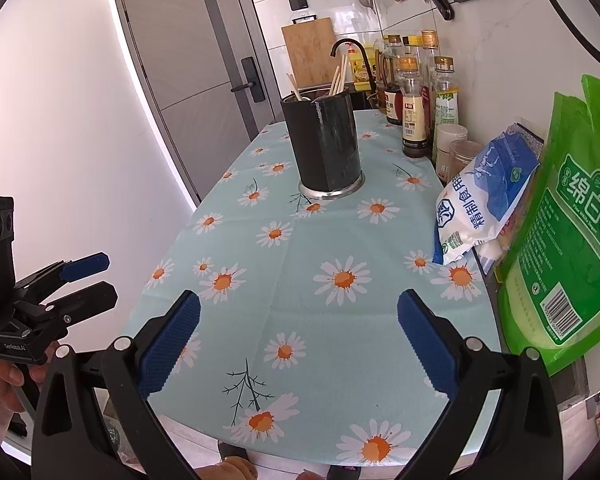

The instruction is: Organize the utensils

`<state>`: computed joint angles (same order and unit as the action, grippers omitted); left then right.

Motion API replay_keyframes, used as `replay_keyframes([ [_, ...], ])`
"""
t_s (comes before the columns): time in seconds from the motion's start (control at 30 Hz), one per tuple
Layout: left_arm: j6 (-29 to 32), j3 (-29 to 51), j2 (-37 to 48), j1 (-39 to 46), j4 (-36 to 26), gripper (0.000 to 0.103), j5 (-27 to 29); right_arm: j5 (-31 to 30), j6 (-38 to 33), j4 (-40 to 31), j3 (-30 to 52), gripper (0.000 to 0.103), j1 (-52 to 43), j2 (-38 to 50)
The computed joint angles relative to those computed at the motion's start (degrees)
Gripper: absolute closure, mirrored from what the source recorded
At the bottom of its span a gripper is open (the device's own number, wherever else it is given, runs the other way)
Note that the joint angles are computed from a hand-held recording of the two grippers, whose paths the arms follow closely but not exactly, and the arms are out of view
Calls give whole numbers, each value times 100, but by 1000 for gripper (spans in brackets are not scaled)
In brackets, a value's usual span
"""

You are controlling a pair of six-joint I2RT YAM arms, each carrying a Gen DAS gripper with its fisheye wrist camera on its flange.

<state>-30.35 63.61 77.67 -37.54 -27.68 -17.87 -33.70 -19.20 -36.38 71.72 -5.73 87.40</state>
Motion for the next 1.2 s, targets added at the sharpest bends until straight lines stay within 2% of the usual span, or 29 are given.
replay_keyframes([
  [1.2,74,66,112,23,14,6,86,73,-26,-81,57,5,74,67],
])
